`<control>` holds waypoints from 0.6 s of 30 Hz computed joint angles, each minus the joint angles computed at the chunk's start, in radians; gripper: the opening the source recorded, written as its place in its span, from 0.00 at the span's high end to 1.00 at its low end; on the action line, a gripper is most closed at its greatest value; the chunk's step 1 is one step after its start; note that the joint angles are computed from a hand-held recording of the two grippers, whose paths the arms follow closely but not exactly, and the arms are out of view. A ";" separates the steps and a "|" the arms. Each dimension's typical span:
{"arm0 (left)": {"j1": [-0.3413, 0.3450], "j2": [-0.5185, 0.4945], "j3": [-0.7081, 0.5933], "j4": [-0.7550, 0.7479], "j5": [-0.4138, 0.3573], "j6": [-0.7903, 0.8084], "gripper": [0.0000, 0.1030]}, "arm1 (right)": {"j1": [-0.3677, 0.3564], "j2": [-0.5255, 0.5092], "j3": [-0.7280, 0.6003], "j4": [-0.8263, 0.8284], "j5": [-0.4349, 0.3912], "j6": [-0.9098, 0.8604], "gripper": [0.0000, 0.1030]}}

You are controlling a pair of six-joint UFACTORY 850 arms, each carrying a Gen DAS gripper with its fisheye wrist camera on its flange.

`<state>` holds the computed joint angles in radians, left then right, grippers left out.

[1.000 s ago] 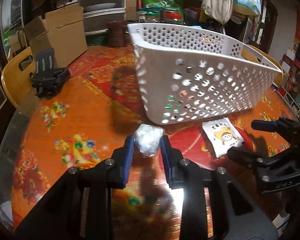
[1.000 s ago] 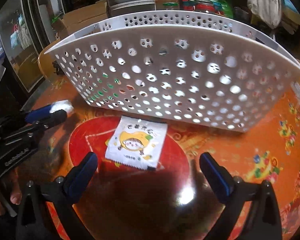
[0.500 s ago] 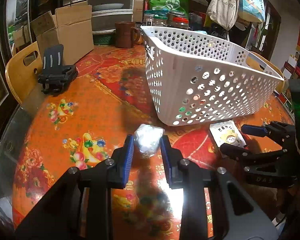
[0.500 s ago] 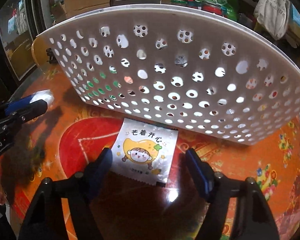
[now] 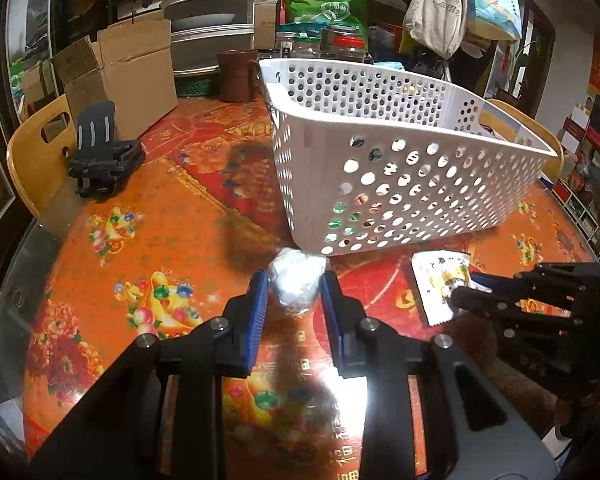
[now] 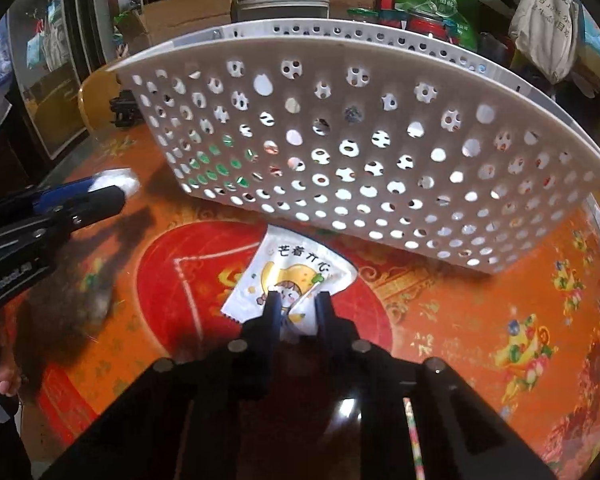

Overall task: Organize soft objects
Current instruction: 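Grasp the cartoon-label packet with the right tool while the left tool holds the clear plastic, then carry both held items into the white basket and open both tools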

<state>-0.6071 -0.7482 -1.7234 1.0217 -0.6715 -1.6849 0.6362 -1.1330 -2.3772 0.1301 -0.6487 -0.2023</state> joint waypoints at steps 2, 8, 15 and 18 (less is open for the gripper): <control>-0.001 0.000 -0.002 0.000 -0.003 -0.001 0.76 | -0.006 0.036 0.059 0.033 0.032 -0.032 0.86; -0.009 0.013 0.009 0.022 -0.005 -0.018 0.76 | -0.021 0.140 0.206 0.099 0.116 -0.099 0.86; -0.023 0.024 0.008 0.040 -0.018 -0.023 0.76 | -0.025 0.214 0.288 0.083 0.186 -0.096 0.86; -0.032 0.036 0.010 0.057 -0.030 -0.031 0.76 | -0.028 0.244 0.319 0.079 0.214 -0.095 0.86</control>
<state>-0.6388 -0.7119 -1.7136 1.0782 -0.7019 -1.7154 0.6082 -0.8886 -2.0577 0.2092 -0.4351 -0.2974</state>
